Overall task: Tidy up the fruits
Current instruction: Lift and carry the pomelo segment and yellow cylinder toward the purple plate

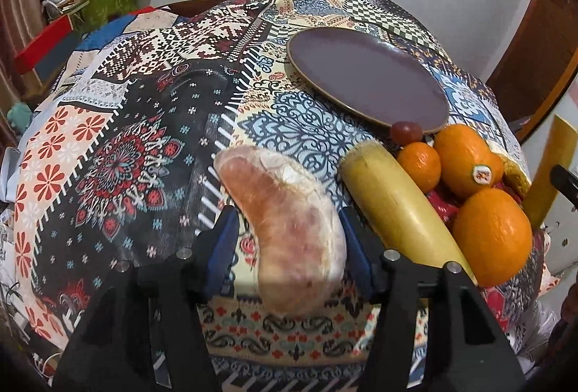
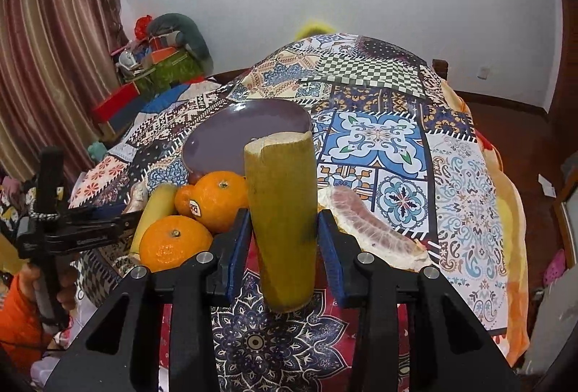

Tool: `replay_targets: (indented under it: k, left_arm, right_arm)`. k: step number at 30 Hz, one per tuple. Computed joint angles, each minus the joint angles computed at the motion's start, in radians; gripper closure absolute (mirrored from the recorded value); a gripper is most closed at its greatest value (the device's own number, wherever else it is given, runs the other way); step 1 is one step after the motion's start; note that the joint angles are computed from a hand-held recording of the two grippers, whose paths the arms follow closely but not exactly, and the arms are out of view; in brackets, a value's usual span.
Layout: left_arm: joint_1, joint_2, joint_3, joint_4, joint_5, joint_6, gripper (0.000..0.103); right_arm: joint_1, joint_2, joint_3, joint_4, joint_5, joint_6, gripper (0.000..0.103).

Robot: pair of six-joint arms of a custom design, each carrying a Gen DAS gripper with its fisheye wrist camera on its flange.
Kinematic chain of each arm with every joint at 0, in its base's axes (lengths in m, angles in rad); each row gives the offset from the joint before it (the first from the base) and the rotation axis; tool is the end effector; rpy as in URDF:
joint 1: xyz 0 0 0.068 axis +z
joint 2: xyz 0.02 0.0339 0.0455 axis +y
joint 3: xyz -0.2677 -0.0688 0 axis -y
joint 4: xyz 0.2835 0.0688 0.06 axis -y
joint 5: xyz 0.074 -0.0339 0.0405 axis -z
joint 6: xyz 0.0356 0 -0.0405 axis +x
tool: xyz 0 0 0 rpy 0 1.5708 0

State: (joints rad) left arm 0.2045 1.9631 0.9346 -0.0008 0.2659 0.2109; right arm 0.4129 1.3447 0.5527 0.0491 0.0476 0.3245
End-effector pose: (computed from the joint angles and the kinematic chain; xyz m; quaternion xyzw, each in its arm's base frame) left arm 0.3700 0.0672 0.0562 0.0385 0.9549 -0.0703 0.2857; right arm 0.2595 0.1118 0.1406 -0.0309 0.9148 0.1246 0.3829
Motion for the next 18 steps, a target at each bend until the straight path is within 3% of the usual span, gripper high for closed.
replay_targets:
  k: [9, 18]
  left_arm:
    - [0.005, -0.03, -0.021, 0.001, 0.003, 0.002, 0.059]
    - [0.014, -0.127, -0.076, 0.013, 0.017, 0.007, 0.061]
  right_arm:
    - [-0.012, -0.028, -0.004, -0.003, 0.001, -0.003, 0.069]
    - [-0.029, -0.065, 0.01, -0.008, 0.021, -0.033, 0.069]
